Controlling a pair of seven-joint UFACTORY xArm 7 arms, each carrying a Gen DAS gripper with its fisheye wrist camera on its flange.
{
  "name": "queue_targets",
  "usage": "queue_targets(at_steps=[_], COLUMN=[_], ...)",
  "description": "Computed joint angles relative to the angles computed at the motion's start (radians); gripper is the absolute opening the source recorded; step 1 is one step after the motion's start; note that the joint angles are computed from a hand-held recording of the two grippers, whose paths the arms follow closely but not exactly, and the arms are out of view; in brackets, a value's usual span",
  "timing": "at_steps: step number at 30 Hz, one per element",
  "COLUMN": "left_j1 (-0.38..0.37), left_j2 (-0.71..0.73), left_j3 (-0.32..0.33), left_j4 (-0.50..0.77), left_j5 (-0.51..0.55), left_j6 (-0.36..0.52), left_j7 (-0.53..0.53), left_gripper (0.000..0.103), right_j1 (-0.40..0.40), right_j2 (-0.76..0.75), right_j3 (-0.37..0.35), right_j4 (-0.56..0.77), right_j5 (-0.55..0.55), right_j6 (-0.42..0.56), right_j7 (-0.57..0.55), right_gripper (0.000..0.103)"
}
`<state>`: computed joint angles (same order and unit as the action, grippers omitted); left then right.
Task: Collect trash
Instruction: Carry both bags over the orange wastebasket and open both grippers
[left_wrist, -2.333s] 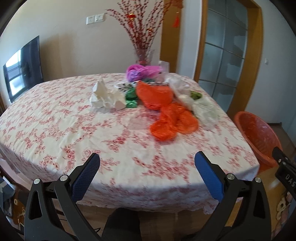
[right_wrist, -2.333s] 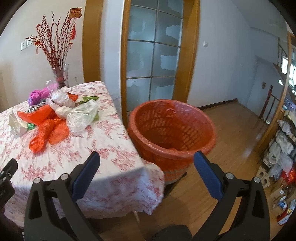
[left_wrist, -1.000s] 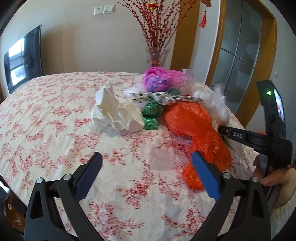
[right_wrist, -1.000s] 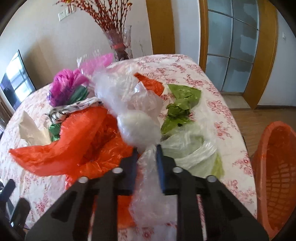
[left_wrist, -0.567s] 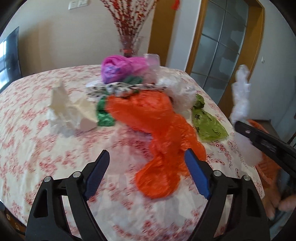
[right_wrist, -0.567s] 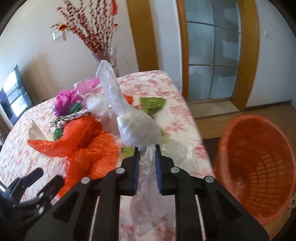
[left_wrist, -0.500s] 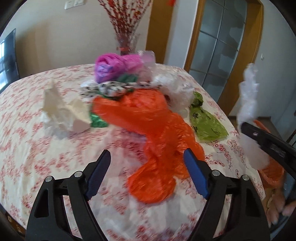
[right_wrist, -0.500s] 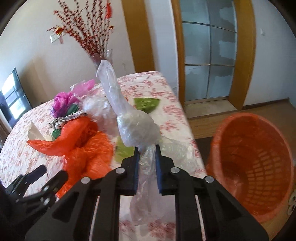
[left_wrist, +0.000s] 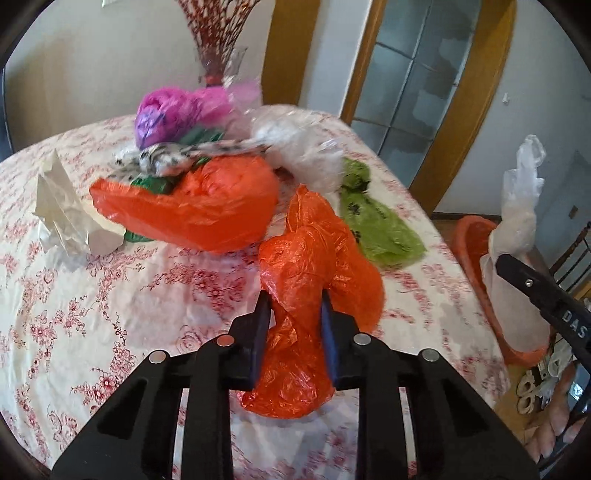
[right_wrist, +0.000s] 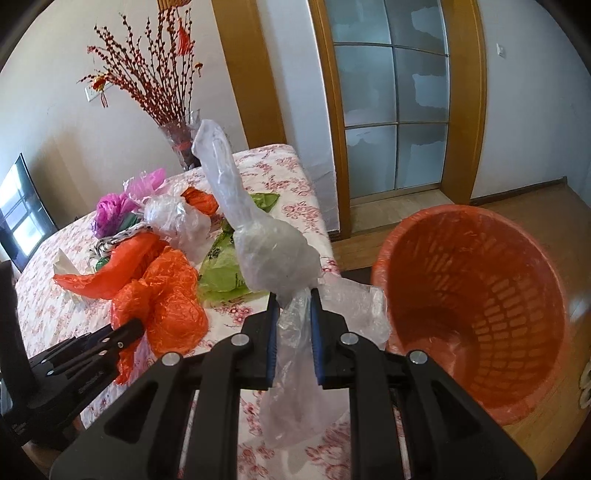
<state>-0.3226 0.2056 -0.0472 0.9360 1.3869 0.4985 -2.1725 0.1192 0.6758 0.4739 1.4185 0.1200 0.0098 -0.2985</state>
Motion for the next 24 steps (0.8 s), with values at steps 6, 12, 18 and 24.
queue_targets(at_steps=[6,12,18,24], left_j1=[-0.041,-0.074,-0.08,-0.11], left_j2=[-0.027,-0.077,-0.006,0.124], left_j3=[-0.034,-0.066,-0.065,-0.024], left_j4=[0.026,0.039,0.163,0.323], left_j5=[-0.019,-0.013,0.027,0.044], left_j6=[0.086,0.177,0.143,0.06], left_j7=[0.043,0.061,0.106,0.166], left_gripper=[0.025,0.025,0.025,0.025], right_j1=[-0.107,-0.216,-0.249,-0.24], right_j2=[-0.032,-0.049,-0.063,-0.08], right_j3=[0.079,0.159,0.147,0.079], right_j4=[-0.059,-0.103,-0.11,-0.102], right_j5=[0.009,-0.002,-0.027,-0.052], right_j6=[-0.03,-0.068,-0.091,-0.118], right_j7=[-0.021,-0.028,0.021,0.099], right_gripper=[0.016,0.016,0.016,0.016])
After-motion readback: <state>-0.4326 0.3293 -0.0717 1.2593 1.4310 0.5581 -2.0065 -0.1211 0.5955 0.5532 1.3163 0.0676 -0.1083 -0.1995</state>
